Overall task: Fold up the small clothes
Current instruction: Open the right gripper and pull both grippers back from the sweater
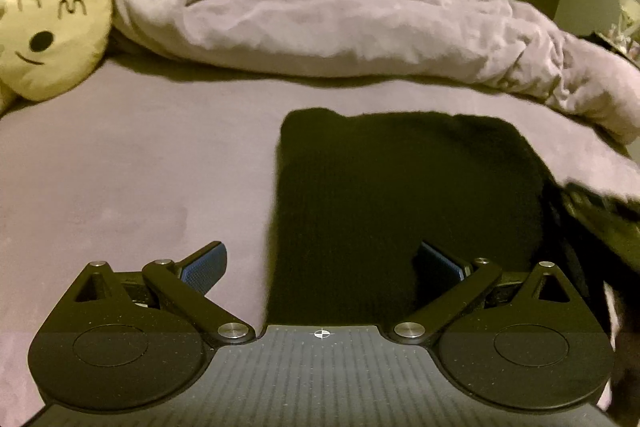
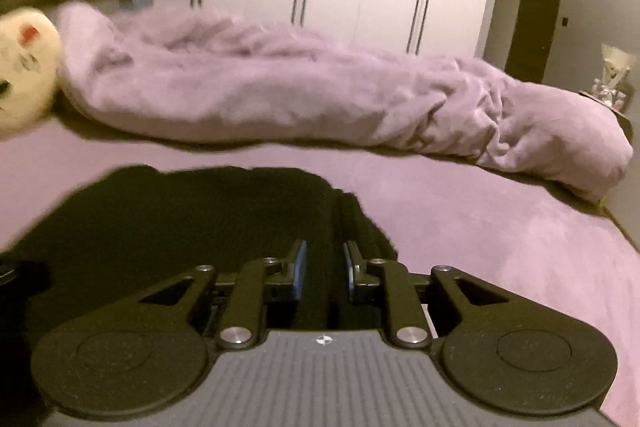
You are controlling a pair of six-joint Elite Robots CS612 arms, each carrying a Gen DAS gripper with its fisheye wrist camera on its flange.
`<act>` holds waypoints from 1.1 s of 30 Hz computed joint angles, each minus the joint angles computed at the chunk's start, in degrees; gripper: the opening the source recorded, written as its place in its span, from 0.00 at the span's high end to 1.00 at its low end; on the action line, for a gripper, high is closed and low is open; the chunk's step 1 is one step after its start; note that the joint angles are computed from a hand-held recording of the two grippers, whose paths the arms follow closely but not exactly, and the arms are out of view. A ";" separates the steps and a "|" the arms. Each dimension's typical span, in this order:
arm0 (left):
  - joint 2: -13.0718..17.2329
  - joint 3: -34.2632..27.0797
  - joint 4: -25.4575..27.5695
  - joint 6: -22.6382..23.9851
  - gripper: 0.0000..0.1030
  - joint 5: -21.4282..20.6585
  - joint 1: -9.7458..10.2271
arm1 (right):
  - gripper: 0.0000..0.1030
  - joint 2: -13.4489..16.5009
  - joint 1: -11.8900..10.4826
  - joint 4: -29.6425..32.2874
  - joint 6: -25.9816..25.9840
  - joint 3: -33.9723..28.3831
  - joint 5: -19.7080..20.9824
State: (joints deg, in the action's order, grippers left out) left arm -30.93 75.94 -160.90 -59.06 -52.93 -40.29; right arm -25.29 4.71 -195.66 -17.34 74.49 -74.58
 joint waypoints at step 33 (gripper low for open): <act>-10.63 14.54 9.37 -10.02 0.00 -1.66 -9.18 | 0.04 -21.21 -2.03 10.84 -1.67 31.07 -2.02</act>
